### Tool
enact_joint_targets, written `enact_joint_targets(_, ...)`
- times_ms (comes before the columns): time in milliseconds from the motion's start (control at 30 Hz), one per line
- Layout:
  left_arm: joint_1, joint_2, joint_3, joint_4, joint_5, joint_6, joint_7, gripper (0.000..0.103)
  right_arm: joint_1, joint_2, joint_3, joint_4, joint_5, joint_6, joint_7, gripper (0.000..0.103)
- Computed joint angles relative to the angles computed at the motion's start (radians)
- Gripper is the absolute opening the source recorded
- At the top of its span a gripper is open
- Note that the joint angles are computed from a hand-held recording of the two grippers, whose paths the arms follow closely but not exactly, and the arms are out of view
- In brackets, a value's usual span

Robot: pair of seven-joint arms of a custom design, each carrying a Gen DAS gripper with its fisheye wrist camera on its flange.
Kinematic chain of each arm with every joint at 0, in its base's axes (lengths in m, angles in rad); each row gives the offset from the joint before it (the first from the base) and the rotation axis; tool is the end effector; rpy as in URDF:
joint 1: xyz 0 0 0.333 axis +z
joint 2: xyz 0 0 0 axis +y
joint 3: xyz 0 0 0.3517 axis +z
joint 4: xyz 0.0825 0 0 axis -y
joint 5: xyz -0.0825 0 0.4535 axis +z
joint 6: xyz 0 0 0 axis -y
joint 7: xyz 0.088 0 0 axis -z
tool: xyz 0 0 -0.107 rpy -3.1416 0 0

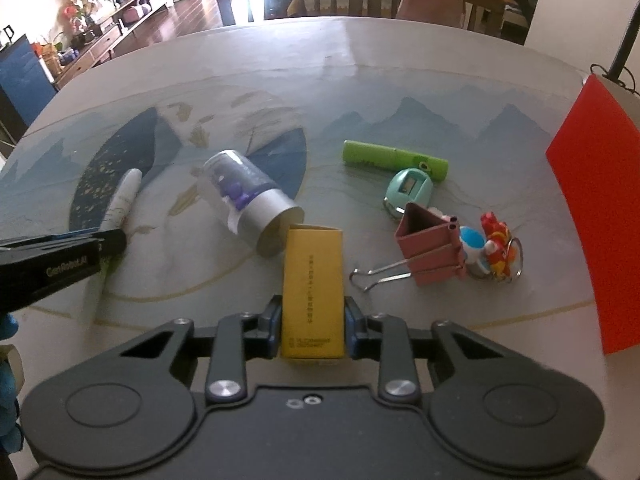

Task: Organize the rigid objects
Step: 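Lift the tube and yellow box with both grippers toward the red box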

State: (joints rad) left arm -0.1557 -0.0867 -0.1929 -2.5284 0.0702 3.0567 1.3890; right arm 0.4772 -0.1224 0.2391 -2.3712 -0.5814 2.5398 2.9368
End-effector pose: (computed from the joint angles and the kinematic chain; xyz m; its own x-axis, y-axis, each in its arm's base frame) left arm 0.5061 -0.1898 0.3591 -0.2501 -0.9673 0.0429 -0.7982 0.1809 -0.5745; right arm 0.4160 0.3718 0.3910 -0.1896 -0.9793 -0.0702 -0.8571 0.2000 -0.4747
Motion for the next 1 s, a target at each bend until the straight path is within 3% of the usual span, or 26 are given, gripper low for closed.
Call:
enact_joint_targets(133,-0.048,-0.029,0.033,-0.026,-0.115,-0.01,0.094,0.017,0.002,-0.042,0.001,-0.038,0.032,0.043,-0.014,0.028)
enact_joint_targets(267,-0.141,-0.073,0.094,-0.057,-0.309,-0.028,0.26,0.017,-0.001,-0.091,0.012,-0.071,0.064,0.064,-0.034,0.028)
enact_joint_targets(467,-0.195,-0.161,0.117,-0.094,-0.436,-0.089,0.349,0.017,-0.016,-0.189,0.035,-0.128,0.116,0.077,-0.065,0.028)
enact_joint_targets(733,-0.26,-0.288,0.135,-0.131,-0.519,-0.154,0.413,0.017,-0.03,-0.359,0.057,-0.222,0.198,0.086,-0.115,0.028)
enact_joint_targets(1000,-0.317,-0.347,0.117,-0.136,-0.539,-0.149,0.401,0.017,-0.045,-0.533,0.062,-0.316,0.291,0.081,-0.183,0.028)
